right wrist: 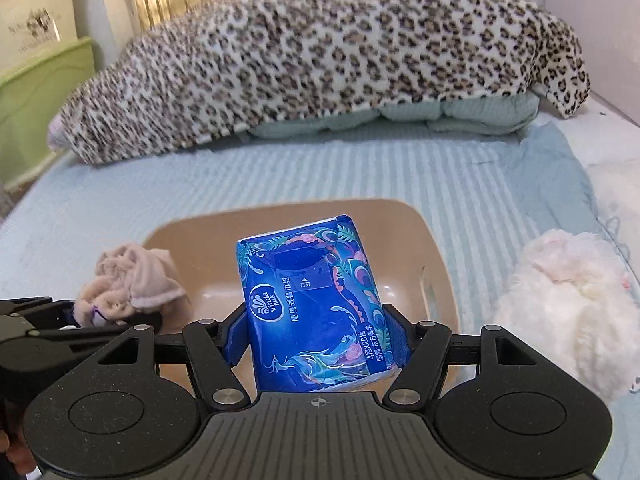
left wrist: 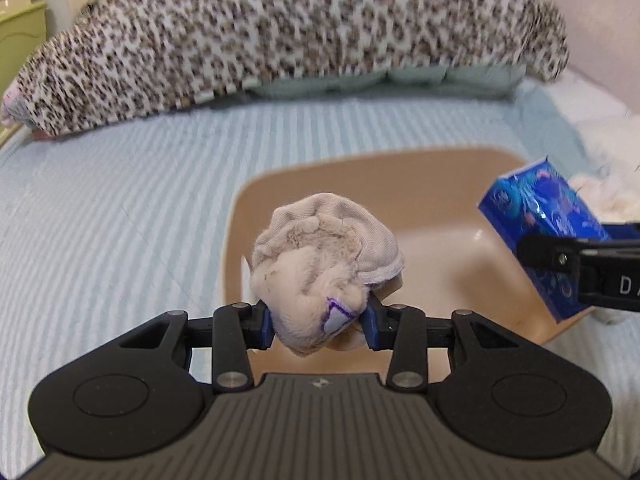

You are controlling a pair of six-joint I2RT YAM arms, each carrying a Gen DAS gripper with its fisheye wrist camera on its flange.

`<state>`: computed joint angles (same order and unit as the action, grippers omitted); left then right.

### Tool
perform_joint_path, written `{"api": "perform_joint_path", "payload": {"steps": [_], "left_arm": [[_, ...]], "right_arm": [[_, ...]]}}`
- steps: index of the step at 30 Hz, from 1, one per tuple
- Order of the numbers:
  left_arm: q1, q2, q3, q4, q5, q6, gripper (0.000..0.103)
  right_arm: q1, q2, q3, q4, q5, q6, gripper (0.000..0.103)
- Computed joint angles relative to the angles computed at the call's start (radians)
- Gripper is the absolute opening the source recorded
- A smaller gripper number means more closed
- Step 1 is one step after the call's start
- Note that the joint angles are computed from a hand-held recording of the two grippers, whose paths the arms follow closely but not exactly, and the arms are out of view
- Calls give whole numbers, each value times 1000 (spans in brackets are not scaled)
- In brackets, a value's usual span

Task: Organize objects
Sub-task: 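Carry both items over the basket and open both tools to drop them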

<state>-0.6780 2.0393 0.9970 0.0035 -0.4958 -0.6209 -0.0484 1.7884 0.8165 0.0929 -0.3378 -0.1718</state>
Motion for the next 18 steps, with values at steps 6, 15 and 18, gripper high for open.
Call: {"api": "perform_joint_path", "payload": {"steps": [6,15,18], "left_arm": [[19,55,16,1,60,-8,48],[-74,-163,-98,-64,-49,-13,81],[-123,-250,-158,-86,-75,-51,88]], "right_arm": [[38,156,59,16,68,-5,65],[-41,-14,-71,20,14,-26,87],[-87,-120,-135,-7,2,-54,96]]}}
